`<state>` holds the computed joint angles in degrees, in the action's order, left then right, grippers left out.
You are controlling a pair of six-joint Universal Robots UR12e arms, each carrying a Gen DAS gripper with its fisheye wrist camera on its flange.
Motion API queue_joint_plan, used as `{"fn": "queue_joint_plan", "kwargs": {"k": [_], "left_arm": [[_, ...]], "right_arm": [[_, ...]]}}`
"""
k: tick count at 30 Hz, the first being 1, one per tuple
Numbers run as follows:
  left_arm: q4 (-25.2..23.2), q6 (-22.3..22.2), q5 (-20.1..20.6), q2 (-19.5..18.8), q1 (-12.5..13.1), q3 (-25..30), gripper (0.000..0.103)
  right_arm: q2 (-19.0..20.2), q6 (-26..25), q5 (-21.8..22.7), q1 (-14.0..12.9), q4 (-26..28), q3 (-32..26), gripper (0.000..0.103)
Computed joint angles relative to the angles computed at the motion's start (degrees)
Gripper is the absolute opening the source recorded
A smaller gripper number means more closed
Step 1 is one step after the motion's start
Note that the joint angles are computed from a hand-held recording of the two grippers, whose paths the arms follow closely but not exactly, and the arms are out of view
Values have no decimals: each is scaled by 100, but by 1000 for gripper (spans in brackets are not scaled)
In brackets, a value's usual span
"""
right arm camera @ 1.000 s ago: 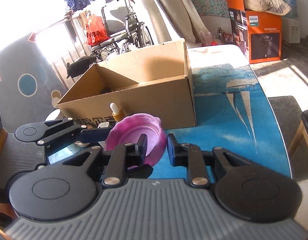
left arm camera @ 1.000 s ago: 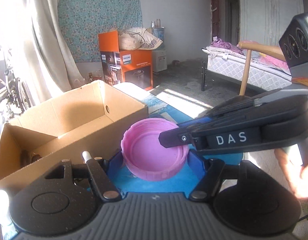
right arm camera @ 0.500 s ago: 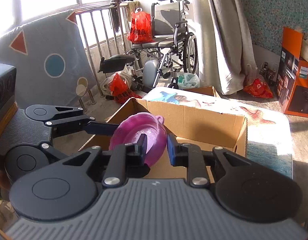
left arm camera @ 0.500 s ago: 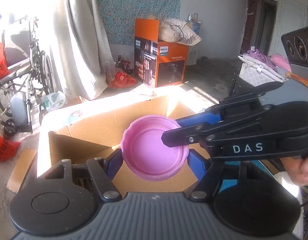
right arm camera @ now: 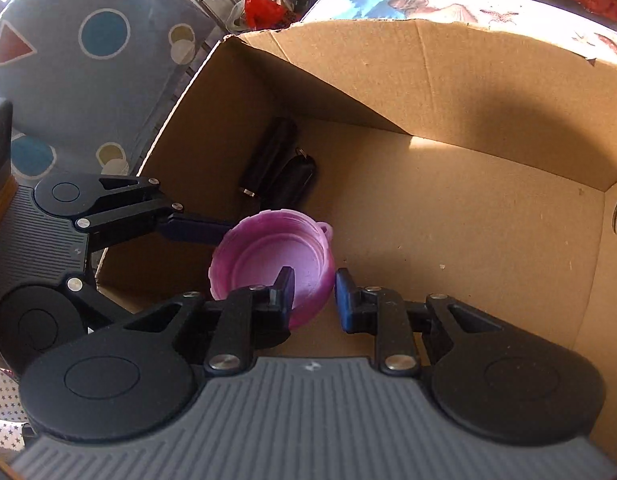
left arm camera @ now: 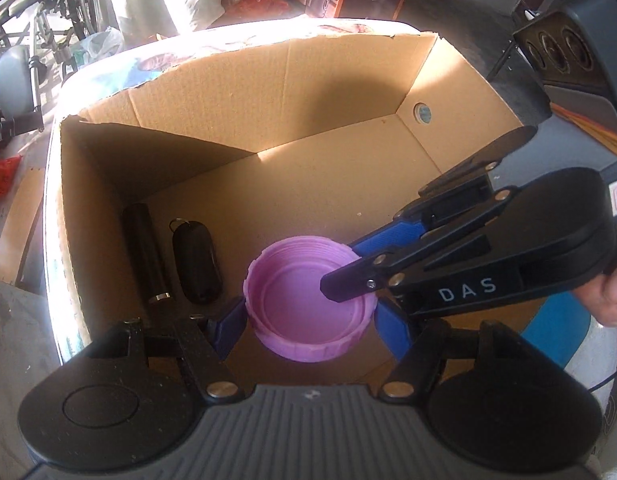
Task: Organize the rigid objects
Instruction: 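Carry the pink lid into the box and open the right gripper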
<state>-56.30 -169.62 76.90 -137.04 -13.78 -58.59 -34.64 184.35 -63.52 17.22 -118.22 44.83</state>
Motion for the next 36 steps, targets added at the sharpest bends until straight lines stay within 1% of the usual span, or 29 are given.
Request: {"fn": "queue_joint_plan", "kwargs": {"k": [5, 7, 9, 11, 13, 15, 18, 20, 22, 23, 24, 25, 26, 27, 29, 31, 33, 34, 36], "left_arm": [[-490, 27, -1, -62, 2, 153, 71], [-532, 52, 6, -59, 3, 145, 74], [-577, 64, 43, -54, -8, 150, 76], [-637, 61, 35, -59, -2, 176, 76], [-643, 46, 34, -49, 4, 165, 76], [-643, 15, -8, -45, 13, 172, 78], [-587, -46, -12, -78, -7, 219, 79], [-503, -77, -73, -65, -1, 197, 81], [-441, -132, -142, -45, 9, 167, 83], [-410, -162, -176, -29, 15, 147, 84], [-343, -198, -214, -20, 18, 124, 85], [-285, -218, -236, -1, 22, 88, 87], [-230, -228, -250, 23, 27, 44, 87], [-195, -235, -239, 31, 21, 27, 88], [-138, -224, -143, 43, -6, -1, 88], [0, -265, -97, 69, -21, -66, 88], [152, -368, -111, 106, -23, -140, 89], [224, -420, -116, 118, -21, -165, 89], [317, -448, -79, 127, -28, -183, 89]], "right_arm": [[325, -86, 314, -54, 761, -523, 22], [476, -97, 421, -66, 1161, -793, 22], [547, -184, 478, -65, 1380, -942, 22], [562, -275, 479, -56, 1456, -990, 23], [587, -269, 484, -55, 1528, -1044, 23], [637, -226, 553, -75, 1579, -1117, 24], [641, -163, 722, -104, 1575, -1088, 27], [670, -41, 919, -133, 1602, -1101, 33], [690, 148, 1053, -152, 1531, -1100, 39], [696, 229, 1121, -161, 1499, -1099, 45], [716, 344, 1210, -167, 1449, -1110, 48], [719, 427, 1264, -173, 1396, -1103, 54], [710, 552, 1327, -180, 1272, -1058, 60], [699, 686, 1397, -191, 1135, -1003, 62], [691, 985, 1601, -222, 903, -906, 73], [663, 1302, 1756, -256, 616, -774, 77], [648, 1553, 1945, -288, 324, -655, 77], [642, 1666, 1981, -295, 230, -621, 78], [609, 1727, 1892, -291, 108, -582, 78]]}}
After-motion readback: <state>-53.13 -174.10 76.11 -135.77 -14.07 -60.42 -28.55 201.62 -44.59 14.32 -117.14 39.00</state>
